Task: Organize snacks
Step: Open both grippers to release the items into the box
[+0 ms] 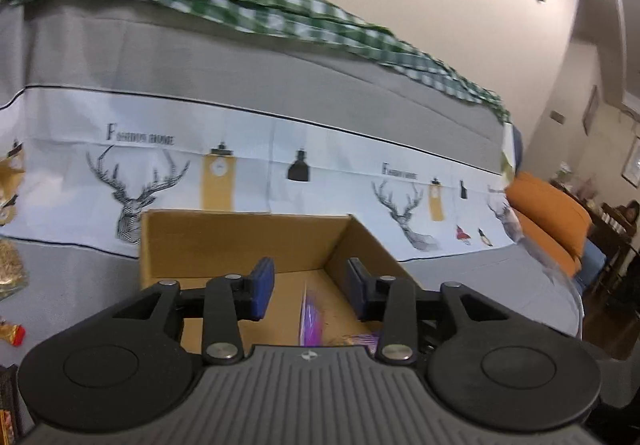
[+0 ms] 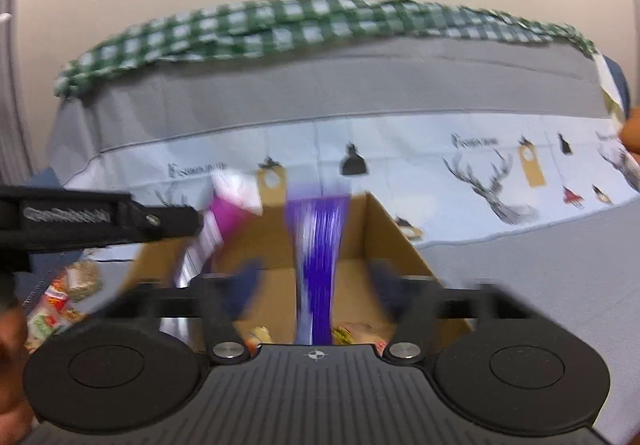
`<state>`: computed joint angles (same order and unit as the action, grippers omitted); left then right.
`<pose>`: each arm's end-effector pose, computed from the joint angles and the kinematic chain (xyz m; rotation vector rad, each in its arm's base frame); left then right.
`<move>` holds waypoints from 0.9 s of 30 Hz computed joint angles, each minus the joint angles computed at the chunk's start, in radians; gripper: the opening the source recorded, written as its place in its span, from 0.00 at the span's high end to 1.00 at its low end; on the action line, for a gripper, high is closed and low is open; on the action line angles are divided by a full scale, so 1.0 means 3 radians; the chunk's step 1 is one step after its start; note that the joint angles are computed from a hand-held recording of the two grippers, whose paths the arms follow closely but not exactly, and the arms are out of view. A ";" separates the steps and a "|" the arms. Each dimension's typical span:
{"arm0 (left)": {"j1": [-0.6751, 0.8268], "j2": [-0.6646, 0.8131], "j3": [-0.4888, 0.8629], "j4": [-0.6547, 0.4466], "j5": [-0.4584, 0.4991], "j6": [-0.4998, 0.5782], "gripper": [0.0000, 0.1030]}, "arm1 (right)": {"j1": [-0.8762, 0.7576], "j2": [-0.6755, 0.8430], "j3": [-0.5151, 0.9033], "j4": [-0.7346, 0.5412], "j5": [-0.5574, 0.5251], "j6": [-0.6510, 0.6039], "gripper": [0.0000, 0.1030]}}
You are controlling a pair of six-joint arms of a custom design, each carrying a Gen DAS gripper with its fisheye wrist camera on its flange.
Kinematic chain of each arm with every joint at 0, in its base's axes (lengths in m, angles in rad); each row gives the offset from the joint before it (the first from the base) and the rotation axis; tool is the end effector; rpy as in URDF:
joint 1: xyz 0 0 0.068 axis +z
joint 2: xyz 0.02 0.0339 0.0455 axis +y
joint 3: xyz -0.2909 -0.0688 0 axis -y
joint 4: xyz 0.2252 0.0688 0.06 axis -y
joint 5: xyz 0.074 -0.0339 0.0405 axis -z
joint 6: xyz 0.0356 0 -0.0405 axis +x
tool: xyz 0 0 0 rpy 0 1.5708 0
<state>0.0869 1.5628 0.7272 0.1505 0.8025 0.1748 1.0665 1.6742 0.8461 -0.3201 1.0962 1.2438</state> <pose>0.2908 -0.0004 0.2151 0.5067 2.0483 -0.7421 0.1647 0.2329 0.1952 0.4347 1.9543 -0.0998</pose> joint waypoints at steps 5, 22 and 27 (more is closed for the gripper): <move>0.0090 0.0056 0.0106 -0.0157 -0.0045 0.0017 0.57 | -0.0017 0.0008 -0.0013 0.0062 -0.0035 -0.0030 0.24; 0.1005 0.0156 0.0723 -0.1187 -0.0083 0.1585 0.68 | 0.0127 0.0225 0.0204 0.0731 0.0077 -0.0504 0.47; 0.1384 0.0528 0.0754 -0.0814 -0.0296 0.1822 0.67 | 0.0184 0.0279 0.0159 0.1571 -0.0056 -0.1097 0.54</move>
